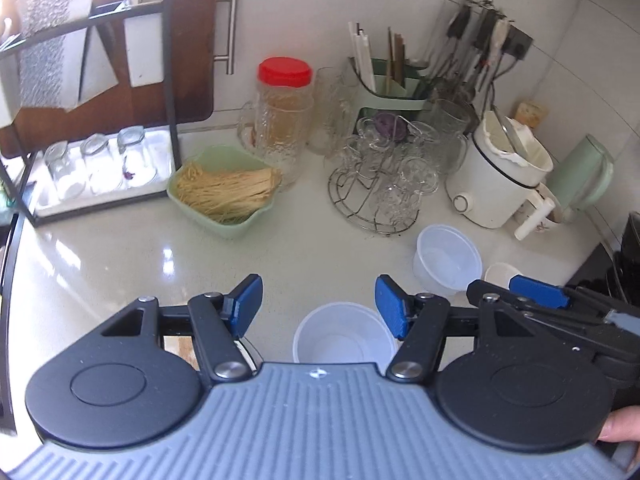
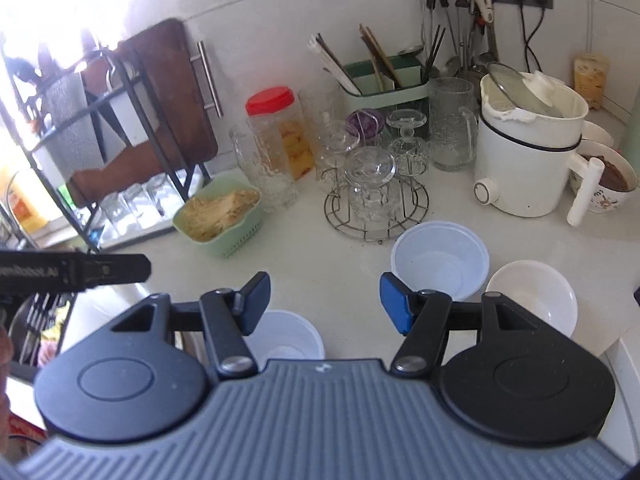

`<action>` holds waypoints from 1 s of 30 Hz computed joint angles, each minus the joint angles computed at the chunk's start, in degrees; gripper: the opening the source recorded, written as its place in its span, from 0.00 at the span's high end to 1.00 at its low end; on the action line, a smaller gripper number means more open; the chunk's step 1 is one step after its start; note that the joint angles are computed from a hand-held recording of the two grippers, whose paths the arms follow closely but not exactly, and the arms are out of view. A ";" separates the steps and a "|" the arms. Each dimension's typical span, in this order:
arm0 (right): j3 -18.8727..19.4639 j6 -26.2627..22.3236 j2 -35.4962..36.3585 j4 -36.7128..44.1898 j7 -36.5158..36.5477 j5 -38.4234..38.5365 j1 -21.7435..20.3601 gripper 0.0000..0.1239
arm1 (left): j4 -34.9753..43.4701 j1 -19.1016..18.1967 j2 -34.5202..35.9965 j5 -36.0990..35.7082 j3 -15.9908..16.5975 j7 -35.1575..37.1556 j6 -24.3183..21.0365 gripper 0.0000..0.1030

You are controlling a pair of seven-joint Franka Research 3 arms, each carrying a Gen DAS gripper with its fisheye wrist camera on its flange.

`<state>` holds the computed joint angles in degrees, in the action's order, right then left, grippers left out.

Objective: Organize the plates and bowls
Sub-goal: 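Lift the left tool and move it toward the second clear plastic bowl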

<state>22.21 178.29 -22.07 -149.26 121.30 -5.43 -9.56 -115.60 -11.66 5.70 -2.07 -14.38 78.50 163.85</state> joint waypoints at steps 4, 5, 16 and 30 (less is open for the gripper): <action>4.33 -1.93 -1.75 0.31 4.08 -1.88 -3.56 0.49 | -0.70 1.79 -0.23 -9.40 -1.99 9.91 0.98 0.34; 5.94 -2.51 -2.32 0.43 5.79 -2.76 -5.02 0.49 | -0.94 1.99 -0.36 -11.30 -2.21 11.87 1.14 0.34; 13.47 -7.73 -7.34 -0.32 21.63 -11.01 -10.06 0.49 | -3.22 2.18 -1.87 -32.31 -2.54 34.42 0.50 0.34; 11.56 -20.40 -9.87 -0.47 34.76 -18.19 -5.87 0.22 | -0.45 1.97 0.35 -43.72 -1.52 47.25 -7.08 0.34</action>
